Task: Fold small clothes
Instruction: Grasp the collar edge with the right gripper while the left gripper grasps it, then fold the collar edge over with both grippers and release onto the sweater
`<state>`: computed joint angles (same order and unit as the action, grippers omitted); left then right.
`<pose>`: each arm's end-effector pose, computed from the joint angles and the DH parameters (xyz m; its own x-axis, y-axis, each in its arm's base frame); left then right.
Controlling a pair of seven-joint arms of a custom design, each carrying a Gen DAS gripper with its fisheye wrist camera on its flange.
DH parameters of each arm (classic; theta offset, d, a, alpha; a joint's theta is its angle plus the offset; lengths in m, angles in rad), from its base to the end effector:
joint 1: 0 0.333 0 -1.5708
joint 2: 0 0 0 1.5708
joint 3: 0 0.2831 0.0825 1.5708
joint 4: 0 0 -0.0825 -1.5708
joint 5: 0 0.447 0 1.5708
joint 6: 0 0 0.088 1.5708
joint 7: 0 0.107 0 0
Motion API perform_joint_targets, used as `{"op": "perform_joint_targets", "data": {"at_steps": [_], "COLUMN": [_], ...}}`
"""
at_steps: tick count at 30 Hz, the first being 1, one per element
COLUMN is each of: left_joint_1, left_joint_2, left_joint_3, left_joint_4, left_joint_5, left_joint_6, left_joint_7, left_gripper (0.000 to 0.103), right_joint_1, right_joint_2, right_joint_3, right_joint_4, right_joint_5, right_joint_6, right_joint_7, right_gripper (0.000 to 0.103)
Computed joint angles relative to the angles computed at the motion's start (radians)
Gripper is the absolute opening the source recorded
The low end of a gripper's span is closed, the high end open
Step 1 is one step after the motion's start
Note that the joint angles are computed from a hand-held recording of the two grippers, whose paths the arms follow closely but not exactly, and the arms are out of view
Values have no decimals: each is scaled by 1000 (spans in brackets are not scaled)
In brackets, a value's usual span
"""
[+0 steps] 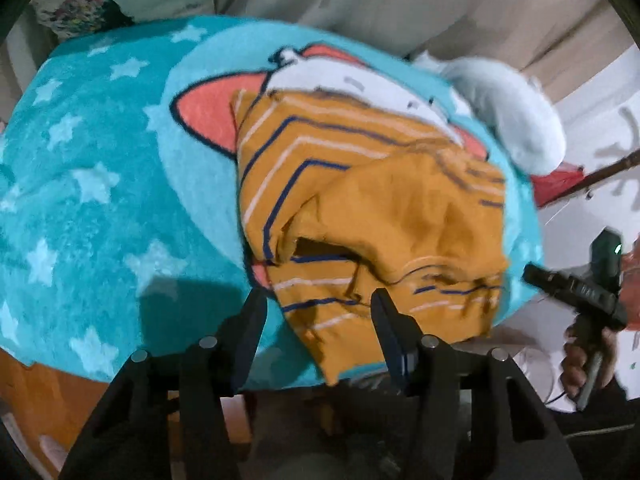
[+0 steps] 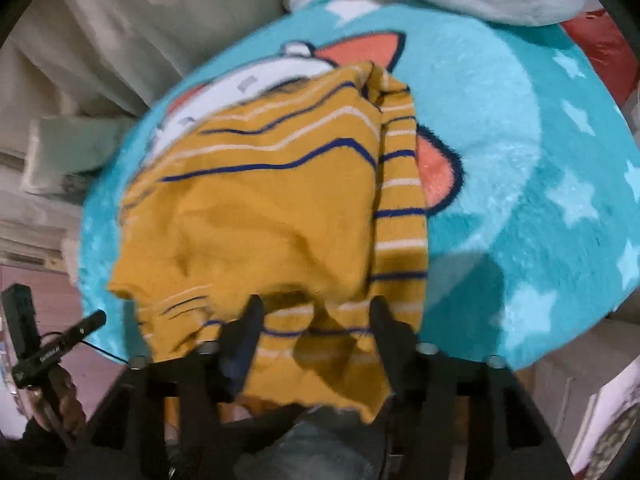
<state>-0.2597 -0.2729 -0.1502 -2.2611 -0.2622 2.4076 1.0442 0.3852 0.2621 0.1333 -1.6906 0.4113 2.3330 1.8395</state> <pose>0.5210 -0.2303 0.4585 0.2053 -0.9076 0.3662 -0.9227 -0.3043 -0.2369 0.6256 0.3570 0.4314 0.0568 -0.8805 -0.4705 -0.9806 0.0394 -0.1920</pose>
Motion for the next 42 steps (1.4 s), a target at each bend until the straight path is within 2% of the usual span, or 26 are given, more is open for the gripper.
{"op": "perform_joint_targets", "data": {"at_steps": [2,3,6,8,10,12,13,14,15,16,17,18,20,22,26,28,30,33,38,40,42], "left_joint_1": [10,12,3,19,35,46,53,60,67,72,74,78,81,80,46,31,21,16,7,0,-9], "left_joint_2": [30,51,166,246,270,308,322,330,337,346,354,344,307,245,176,187,225,266,266,263,243], "left_joint_3": [-6,-3,17,7,-18,-34,-40,-45,-49,-50,-52,-55,-60,-61,-54,-55,-67,-72,-82,-89,-96], "left_joint_4": [37,55,143,203,210,237,246,247,249,263,279,275,256,221,176,165,170,197,212,203,187], "left_joint_5": [18,6,-149,-242,-226,-161,-163,-178,-195,-169,-136,-126,-127,-204,-214,-184,-95,-76,-22,33,131], "left_joint_6": [-13,-13,-22,-38,-14,-5,-7,1,7,-12,-36,-35,-33,-39,-115,-138,-147,-182,-198,-179,-157], "left_joint_7": [-39,-47,30,69,27,-28,-34,-50,-64,-90,-110,-113,-93,-17,91,108,88,83,117,127,83], "left_gripper": [59,59,60,60,60,60,59,51,29,18,10,8,7,6,6,6,6,6,7,11,25], "right_joint_1": [-25,-22,-9,-1,8,18,15,16,16,19,21,19,1,-6,-20,-25,-22,7,10,21,28], "right_joint_2": [-30,-24,63,110,160,186,202,215,215,212,213,196,163,128,23,8,22,59,-8,23,86], "right_joint_3": [28,31,38,36,26,14,16,13,11,6,3,0,12,15,13,12,11,2,-1,-3,-4], "right_joint_4": [-51,-48,27,71,121,147,168,188,193,198,204,196,169,155,89,62,39,32,-41,-4,74], "right_joint_5": [145,167,190,182,149,107,100,84,71,49,31,16,38,41,44,61,70,6,-14,-66,-95], "right_joint_6": [41,45,21,-4,-23,-17,-25,-37,-43,-44,-45,-47,-35,-38,-98,-128,-152,-173,-145,-173,-223], "right_joint_7": [-55,-55,-29,14,61,103,105,116,123,129,133,126,89,61,-15,-45,-44,4,24,12,15], "right_gripper": [65,66,67,67,67,59,46,42,33,19,10,10,7,7,7,7,7,7,7,8,10]}}
